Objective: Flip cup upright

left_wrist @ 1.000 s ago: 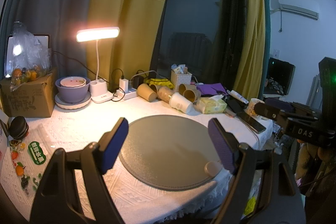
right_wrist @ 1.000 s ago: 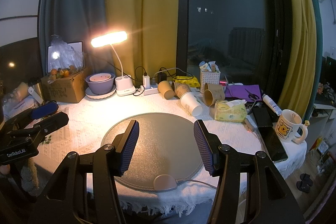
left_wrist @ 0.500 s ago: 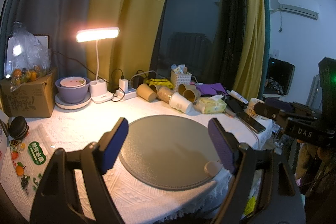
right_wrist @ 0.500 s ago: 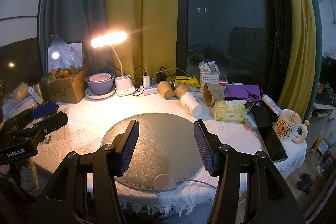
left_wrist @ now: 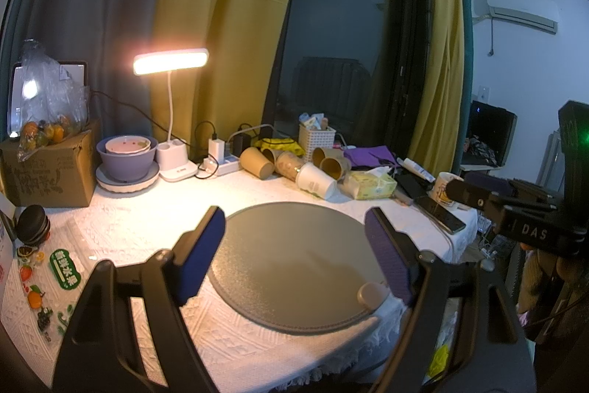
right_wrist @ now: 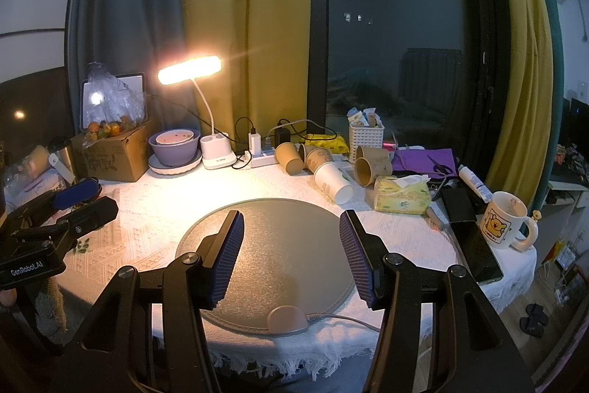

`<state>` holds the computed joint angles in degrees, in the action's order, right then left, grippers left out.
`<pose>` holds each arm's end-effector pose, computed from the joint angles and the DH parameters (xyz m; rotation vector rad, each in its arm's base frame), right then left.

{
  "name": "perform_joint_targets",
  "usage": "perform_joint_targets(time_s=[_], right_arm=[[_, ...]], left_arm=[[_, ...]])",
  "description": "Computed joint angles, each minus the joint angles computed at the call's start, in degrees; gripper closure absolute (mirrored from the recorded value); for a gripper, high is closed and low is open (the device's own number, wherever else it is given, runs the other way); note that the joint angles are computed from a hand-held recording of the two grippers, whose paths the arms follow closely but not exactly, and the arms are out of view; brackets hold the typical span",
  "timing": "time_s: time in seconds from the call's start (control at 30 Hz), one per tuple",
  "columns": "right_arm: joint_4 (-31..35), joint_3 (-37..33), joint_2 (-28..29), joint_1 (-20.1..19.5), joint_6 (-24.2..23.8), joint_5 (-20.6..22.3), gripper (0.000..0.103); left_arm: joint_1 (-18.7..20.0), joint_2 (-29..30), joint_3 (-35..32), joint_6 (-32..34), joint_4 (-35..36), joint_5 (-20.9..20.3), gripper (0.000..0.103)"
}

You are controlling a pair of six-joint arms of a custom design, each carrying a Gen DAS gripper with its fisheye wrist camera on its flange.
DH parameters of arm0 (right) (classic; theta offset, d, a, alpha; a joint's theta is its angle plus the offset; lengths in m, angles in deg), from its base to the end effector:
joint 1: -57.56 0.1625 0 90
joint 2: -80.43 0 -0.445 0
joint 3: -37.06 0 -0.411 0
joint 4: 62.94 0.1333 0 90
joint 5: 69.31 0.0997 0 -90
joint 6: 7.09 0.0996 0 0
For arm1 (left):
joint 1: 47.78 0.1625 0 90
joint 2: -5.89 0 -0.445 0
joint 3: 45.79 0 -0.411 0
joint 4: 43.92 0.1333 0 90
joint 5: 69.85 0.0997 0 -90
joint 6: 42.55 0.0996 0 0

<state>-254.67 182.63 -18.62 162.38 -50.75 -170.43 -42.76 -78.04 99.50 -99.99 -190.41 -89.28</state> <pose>0.1998 -0.3091 0.3298 1.0960 -2.2150 1.1901 -0.3194 -0.2562 0.2028 0.6032 2.1761 -1.4812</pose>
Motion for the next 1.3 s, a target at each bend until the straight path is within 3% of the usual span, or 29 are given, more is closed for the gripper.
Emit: perform_joint_targets(time_s=[0.23,0.53,0.77,1.3], right_arm=[[0.01,-0.45,0.27,-1.37,-1.67,0.41,0.046],[-0.02,-4.54,5.99,-5.34,-2.3,0.96,0.046],[1.25,-8.95,9.53,-8.32,-2.44,3.47,0.046],[6.63,-20.82,17.18,-12.72,-2.6,5.96,0.046]], left_arm=[[2.06,4.53,-1.15,9.93,-9.94,-0.98,0.024],[10.65,13.44,-6.38,25.04,-24.08,-5.01,0.024],[17.07,17.1,-11.88,26.85,-24.04,-8.45,0.024],[27.33,27.38,-26.14,33.98,-25.06,-15.61,0.024]])
